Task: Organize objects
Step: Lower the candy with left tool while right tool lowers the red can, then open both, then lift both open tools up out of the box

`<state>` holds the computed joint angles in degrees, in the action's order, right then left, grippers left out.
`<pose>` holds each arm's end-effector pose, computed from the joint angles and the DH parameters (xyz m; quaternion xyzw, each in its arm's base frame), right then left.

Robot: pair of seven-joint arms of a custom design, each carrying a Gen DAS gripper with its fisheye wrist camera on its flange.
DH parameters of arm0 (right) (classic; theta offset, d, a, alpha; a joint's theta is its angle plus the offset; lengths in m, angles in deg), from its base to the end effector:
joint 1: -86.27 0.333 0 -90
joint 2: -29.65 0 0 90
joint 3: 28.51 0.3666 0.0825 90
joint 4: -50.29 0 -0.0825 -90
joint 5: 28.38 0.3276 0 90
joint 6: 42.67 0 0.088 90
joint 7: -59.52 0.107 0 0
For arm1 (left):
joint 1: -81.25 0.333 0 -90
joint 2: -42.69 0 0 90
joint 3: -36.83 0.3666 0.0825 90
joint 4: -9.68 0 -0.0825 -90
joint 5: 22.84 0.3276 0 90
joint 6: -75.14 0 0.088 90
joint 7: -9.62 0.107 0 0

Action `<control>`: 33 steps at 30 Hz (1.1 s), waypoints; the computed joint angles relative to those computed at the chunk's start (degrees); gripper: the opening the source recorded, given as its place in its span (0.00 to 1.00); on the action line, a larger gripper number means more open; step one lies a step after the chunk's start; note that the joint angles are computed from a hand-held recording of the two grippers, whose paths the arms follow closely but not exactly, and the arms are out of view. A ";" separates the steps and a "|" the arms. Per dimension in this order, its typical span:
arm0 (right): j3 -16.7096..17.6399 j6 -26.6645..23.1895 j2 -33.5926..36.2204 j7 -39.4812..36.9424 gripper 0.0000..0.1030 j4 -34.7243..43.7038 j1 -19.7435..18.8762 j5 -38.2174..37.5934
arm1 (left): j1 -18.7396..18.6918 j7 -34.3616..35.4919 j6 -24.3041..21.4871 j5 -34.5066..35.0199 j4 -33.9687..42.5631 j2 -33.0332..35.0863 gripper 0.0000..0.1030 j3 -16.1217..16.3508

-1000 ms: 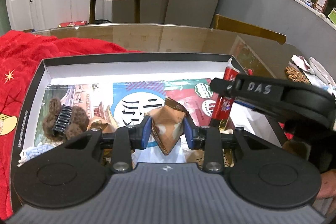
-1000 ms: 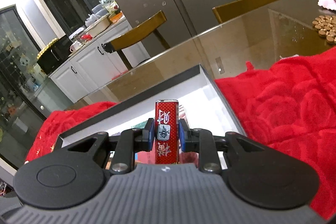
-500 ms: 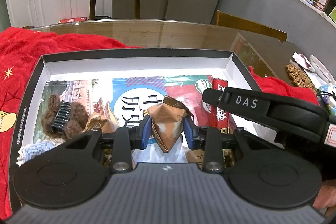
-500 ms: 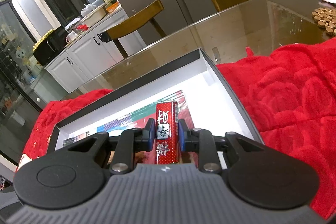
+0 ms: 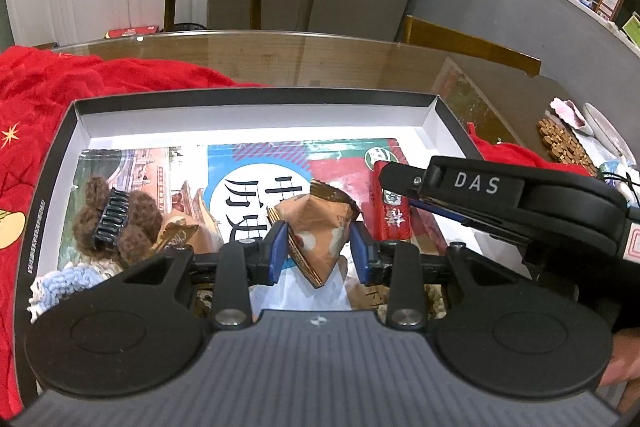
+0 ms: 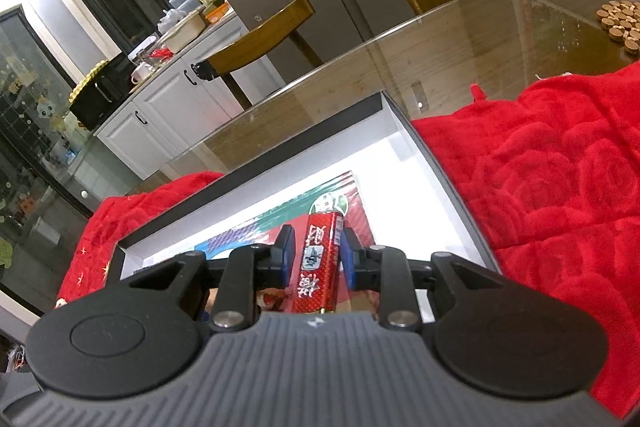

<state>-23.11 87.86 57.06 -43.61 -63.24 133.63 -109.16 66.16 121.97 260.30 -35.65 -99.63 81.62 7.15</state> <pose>0.3834 0.4562 0.3098 -0.2898 0.8499 -0.2403 0.3686 0.5359 -0.4038 0.3354 -0.3823 0.8470 -0.3656 0.0532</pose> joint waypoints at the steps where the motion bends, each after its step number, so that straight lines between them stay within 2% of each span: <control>1: 0.02 -0.10 -0.04 -0.18 0.36 0.07 0.02 0.14 | -0.02 -0.08 0.08 -0.03 -0.03 -0.04 0.38 0.06; 3: -0.02 -0.43 -0.18 -0.26 0.46 0.07 0.17 0.04 | 0.17 -0.30 0.14 -0.13 -0.09 -0.18 0.38 -0.07; 6: 0.16 -1.67 -0.55 -1.48 0.55 0.30 0.59 0.68 | 2.35 0.28 -0.93 0.12 -0.02 -0.06 0.39 -2.42; 8: 0.28 -2.52 -0.89 -2.58 0.59 0.42 0.83 0.96 | 5.22 1.95 -2.24 0.57 0.19 0.61 0.46 -5.72; 11: 0.44 -3.43 -1.73 -3.10 0.66 0.15 1.13 0.47 | 7.84 3.95 -2.05 0.06 -0.34 0.79 0.48 -8.93; 15: 0.90 -5.04 -3.19 -3.62 0.72 -0.43 1.44 -0.25 | 10.97 6.24 -1.80 0.20 -1.33 0.58 0.59 -12.47; 18: 1.47 -6.20 -4.54 -4.18 0.74 -1.03 1.60 -1.12 | 13.41 8.02 -2.16 0.23 -1.97 0.30 0.61 -15.22; 23: 2.86 -10.16 -6.99 -6.22 0.79 -1.60 2.59 -2.82 | 18.00 9.76 0.74 0.78 -4.69 -0.74 0.68 -20.03; 25: 3.59 -12.55 -8.02 -7.91 0.81 -1.54 3.29 -3.26 | 21.01 9.79 1.30 1.75 -5.83 -1.15 0.70 -22.95; 28: 4.76 -17.63 -9.24 -10.77 0.85 -0.91 5.02 -4.15 | 26.99 9.08 2.87 3.74 -7.93 -0.62 0.72 -29.00; 33: 6.77 -26.24 -10.29 -14.75 0.90 1.06 8.40 -5.17 | 35.87 6.15 7.81 8.39 -13.14 -0.85 0.76 -37.18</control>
<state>-16.33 61.62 46.77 -58.35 -62.17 142.02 -114.33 102.04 128.11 268.11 -27.26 -112.77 80.77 -30.03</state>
